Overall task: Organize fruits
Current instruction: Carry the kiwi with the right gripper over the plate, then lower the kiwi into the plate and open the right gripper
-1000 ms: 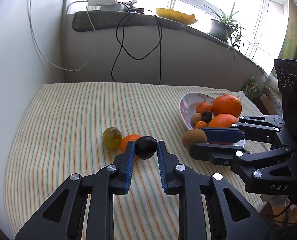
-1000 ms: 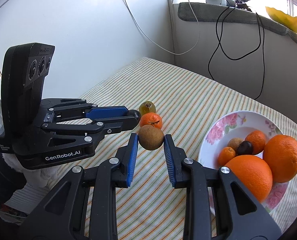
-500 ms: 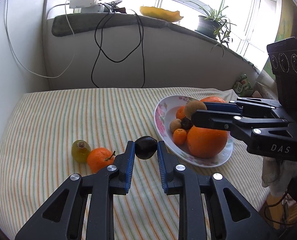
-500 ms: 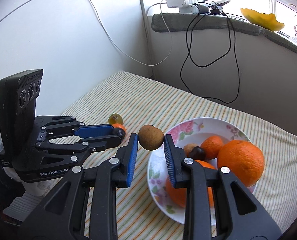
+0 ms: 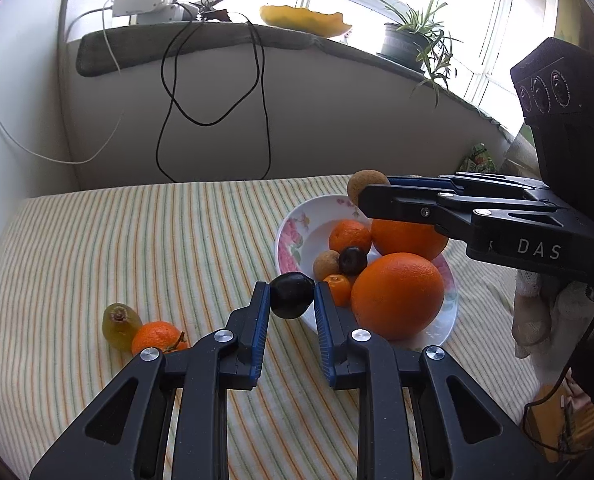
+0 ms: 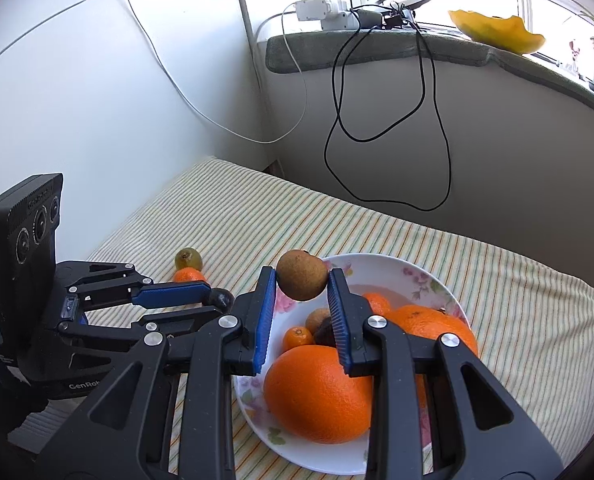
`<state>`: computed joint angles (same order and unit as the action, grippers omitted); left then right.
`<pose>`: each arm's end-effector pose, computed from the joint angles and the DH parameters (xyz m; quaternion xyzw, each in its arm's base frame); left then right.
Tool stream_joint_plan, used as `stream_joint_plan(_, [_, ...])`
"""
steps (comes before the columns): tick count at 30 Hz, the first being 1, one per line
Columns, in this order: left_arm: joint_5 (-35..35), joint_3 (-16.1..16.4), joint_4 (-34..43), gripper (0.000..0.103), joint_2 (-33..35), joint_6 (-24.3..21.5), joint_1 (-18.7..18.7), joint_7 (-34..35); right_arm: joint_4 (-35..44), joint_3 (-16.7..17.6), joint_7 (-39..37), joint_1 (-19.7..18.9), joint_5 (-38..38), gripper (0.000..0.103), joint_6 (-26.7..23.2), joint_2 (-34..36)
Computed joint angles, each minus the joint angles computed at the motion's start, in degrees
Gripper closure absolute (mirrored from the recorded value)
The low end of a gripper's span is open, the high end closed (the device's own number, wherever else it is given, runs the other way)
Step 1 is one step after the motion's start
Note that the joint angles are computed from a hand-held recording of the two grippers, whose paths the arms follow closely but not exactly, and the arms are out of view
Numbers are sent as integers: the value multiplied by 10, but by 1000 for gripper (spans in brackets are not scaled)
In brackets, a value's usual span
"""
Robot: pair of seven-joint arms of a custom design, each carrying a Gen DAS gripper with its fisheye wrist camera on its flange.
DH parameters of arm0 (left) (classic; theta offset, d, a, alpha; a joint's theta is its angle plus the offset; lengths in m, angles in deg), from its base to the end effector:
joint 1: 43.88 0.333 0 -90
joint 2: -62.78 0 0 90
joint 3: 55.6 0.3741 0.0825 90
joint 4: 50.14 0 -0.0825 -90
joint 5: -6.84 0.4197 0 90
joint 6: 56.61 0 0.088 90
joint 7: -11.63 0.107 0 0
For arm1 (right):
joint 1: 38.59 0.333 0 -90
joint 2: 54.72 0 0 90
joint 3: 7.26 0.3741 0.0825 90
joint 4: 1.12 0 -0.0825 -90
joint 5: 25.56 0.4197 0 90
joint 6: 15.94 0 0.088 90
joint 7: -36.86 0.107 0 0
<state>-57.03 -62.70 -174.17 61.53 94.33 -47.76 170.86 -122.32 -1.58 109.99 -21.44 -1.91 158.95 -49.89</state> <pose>0.5857 -0.0912 0.4864 -0.4546 0.7877 -0.4034 0.1004 0.5992 0.2164 0.5092 -0.7296 0.5415 -0.1928 0.3704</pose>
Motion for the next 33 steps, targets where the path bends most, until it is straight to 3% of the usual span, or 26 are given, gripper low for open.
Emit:
stream_joint_plan(22, [13,-15,25,82,22,-6,0,-7,28,-19,53,-1,-60,75,-21,27])
stream_joint_plan(33, [18,-18,31,82,26,-13,2,-12,33,-13,49,-8,-52,75,-32,31])
